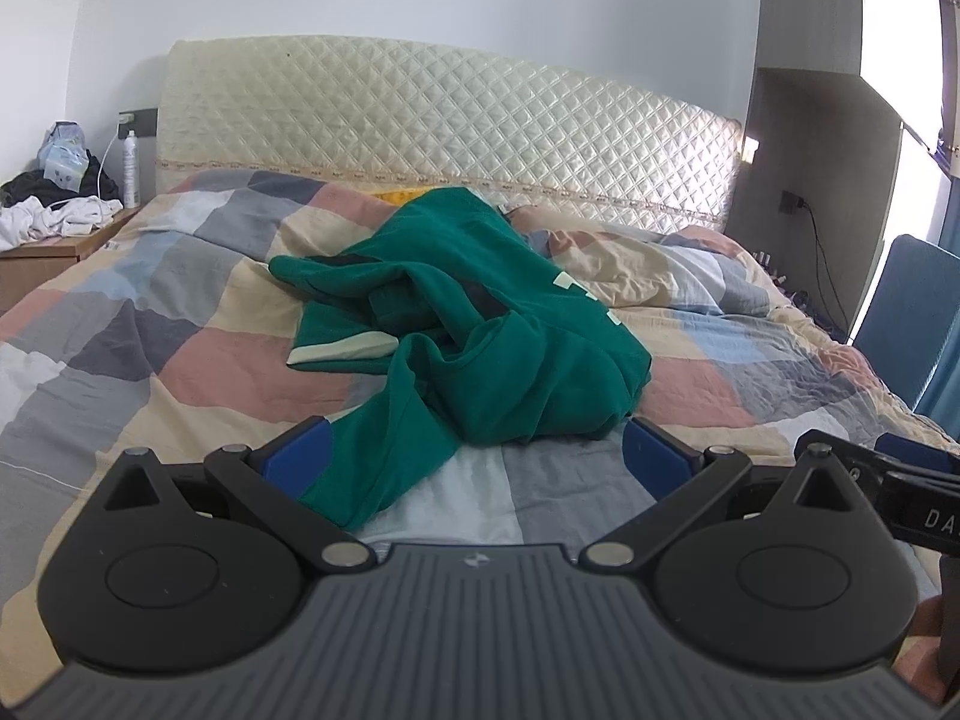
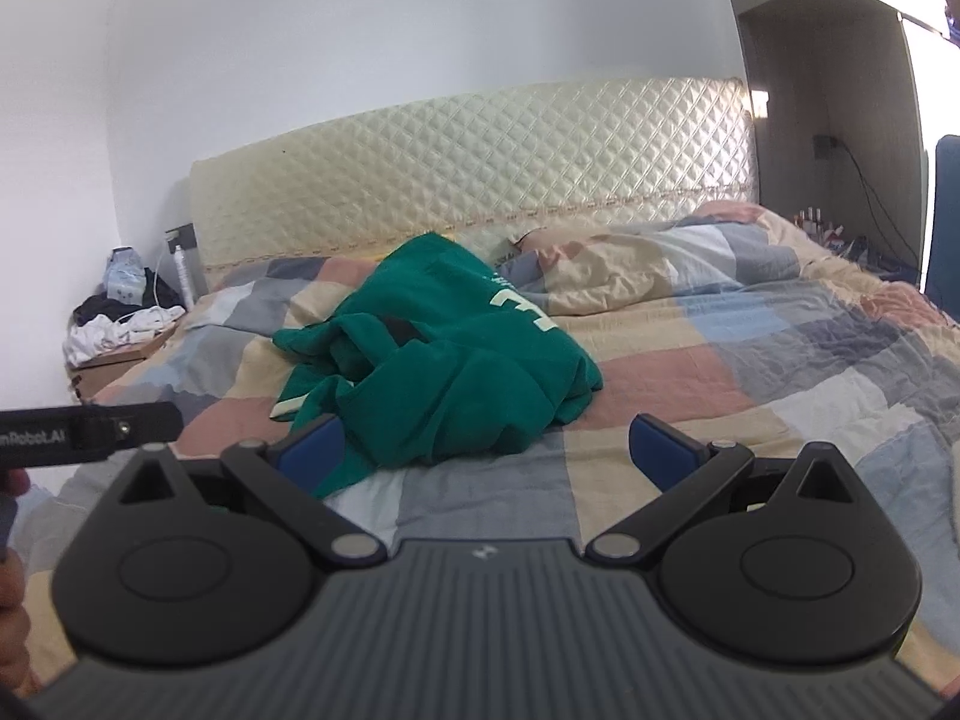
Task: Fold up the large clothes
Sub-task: 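Close the left gripper on the hoodie while the right gripper grasps its printed back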
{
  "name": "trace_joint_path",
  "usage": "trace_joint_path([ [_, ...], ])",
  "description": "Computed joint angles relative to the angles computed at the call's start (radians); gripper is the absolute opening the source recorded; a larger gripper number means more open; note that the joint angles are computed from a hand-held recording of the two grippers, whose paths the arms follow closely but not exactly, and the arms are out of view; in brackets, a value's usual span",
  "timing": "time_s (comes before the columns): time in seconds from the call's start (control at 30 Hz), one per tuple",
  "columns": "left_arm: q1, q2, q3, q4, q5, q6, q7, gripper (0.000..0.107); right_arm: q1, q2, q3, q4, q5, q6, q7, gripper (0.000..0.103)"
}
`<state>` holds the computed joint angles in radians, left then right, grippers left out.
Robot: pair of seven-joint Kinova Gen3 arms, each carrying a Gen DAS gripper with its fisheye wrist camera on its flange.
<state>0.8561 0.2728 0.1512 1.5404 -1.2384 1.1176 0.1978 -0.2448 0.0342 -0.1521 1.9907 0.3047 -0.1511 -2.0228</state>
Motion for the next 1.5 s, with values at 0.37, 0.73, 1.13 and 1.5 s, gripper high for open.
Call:
trace_joint_path([
  [0.37, -0.123, 0.061, -0.068, -0.139, 0.143, -0.163, -0.220, 0.103, 0.005, 0.114, -0.031, -0.201, 0.004, 0.175, -0.026, 0.103],
  [0.73, -0.312, 0.215, -0.180, -0.352, 0.402, -0.379, -0.415, 0.103, 0.156, 0.424, -0.213, -0.646, -0.332, 0.438, 0.196, 0.103],
  [1.13, -0.434, 0.374, -0.241, -0.347, 0.587, -0.686, -0.600, 0.103, 0.244, 0.700, -0.389, -0.752, -0.497, 0.269, 0.416, 0.101],
  [1.5, -0.503, 0.475, -0.249, -0.395, 0.775, -0.892, -0.701, 0.079, 0.242, 0.884, -0.431, -0.978, -0.578, 0.378, 0.544, 0.043],
])
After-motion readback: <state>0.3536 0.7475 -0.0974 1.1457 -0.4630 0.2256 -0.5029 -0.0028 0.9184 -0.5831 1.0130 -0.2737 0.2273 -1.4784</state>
